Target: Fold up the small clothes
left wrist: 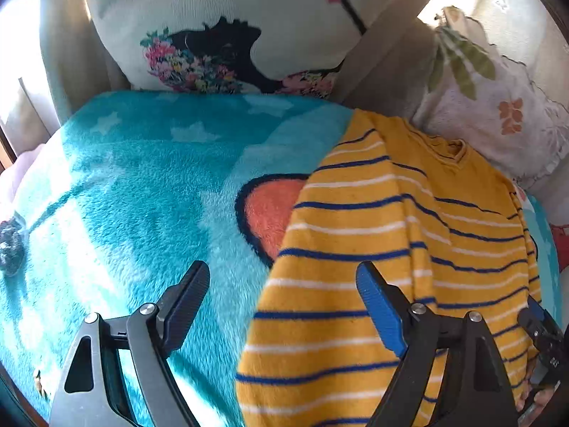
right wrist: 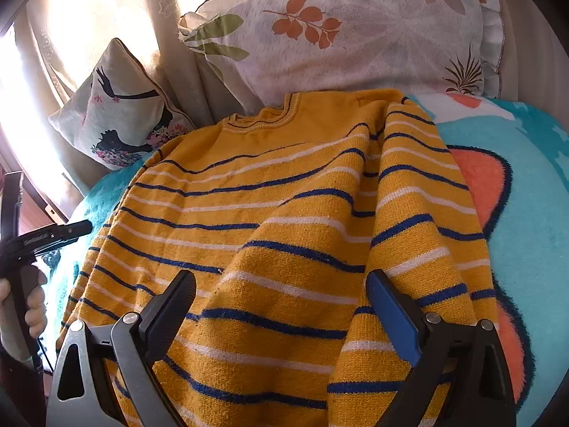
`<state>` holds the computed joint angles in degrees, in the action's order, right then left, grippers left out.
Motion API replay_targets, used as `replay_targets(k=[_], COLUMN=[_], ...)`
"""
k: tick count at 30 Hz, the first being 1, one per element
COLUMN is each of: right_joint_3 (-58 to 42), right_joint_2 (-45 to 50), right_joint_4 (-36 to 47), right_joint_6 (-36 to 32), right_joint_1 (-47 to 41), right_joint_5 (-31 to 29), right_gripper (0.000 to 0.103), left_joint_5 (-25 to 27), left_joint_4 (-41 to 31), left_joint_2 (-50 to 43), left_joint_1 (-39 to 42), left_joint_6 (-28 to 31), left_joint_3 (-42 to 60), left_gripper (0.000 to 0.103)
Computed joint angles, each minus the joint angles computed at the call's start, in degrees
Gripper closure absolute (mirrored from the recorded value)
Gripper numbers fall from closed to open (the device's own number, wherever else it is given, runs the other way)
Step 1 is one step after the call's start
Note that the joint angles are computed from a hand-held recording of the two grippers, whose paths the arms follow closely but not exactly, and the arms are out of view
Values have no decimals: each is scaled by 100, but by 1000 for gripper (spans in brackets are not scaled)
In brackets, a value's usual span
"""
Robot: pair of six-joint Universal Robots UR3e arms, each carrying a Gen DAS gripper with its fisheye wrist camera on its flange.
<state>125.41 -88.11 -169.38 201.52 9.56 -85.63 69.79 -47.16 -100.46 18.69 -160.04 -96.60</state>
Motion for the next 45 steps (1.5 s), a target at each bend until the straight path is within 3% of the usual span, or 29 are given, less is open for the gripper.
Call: replay_targets(k=[3, 4, 5, 6, 8, 14, 17, 21, 25, 27, 29, 30, 34, 37, 39, 41, 45], right_joint_3=[69, 77, 94, 12, 3, -49, -149, -182, -60, -57, -32, -60, -114, 14, 5, -309, -734], right_joint_2=[-1, 2, -9, 37, 30, 78, 142, 177, 106, 85, 58, 70, -87, -996, -1741, -1951, -1520], right_joint_4=[-81, -94, -102, -58, -34, -10, 23, 15, -42, -26, -25, 2, 267, 806, 1188, 1739, 2417], right_joint_6=[-13, -15, -17, 19, -3, -17, 20, 30, -8, -13, -15, -24, -107, -233, -372, -555, -753], right_joint_1=[-22, -24, -29, 31, 19, 44, 76, 74, 33, 18, 20, 29, 29, -34, 71, 326, 348], right_joint_5=[24, 27, 31, -17, -6, -36, -44, -33, -6, 11, 0, -13, -7, 159, -240, -1169, -2055], right_gripper=[5, 5, 5, 5, 4, 4, 3, 3, 3, 3, 3, 3, 6, 10, 9, 7, 6], left_joint_5=[107, 207, 37, -198, 74, 1534, 1364, 1185, 725, 272, -269, -502, -1227, -1844, -2281, -2610, -2446], left_joint_4=[-376, -130, -289, -651, -611, -184, -557, -83, 128, 203, 232, 224, -488, -1522, -2607, -3448, -3105], left_joint_2=[-691, -594, -556, -543, -498, -1153, -1423, -740, 641, 1518, 2379, 2804, 4029, 4772, 5030, 5185, 5326], left_joint_1=[-170, -262, -267, -232, -328, -527, -372, -202, 305, 656, 1017, 1186, 1732, 2429, 3078, 3725, 4300], left_joint_6=[24, 11, 152, 276, 159, -391, -376, -263, -87, -38, 11, 23, 455, 1334, 2114, 2813, 2928], left_joint_3=[606, 441, 467, 601, 718, 1789, 2199, 1218, -70, -760, -1411, -1710, -2244, -2264, -1959, -1642, -1522], left_gripper=[25, 33, 67, 82, 96, 96, 90, 86, 75, 58, 29, 26, 24, 24, 24, 24, 24])
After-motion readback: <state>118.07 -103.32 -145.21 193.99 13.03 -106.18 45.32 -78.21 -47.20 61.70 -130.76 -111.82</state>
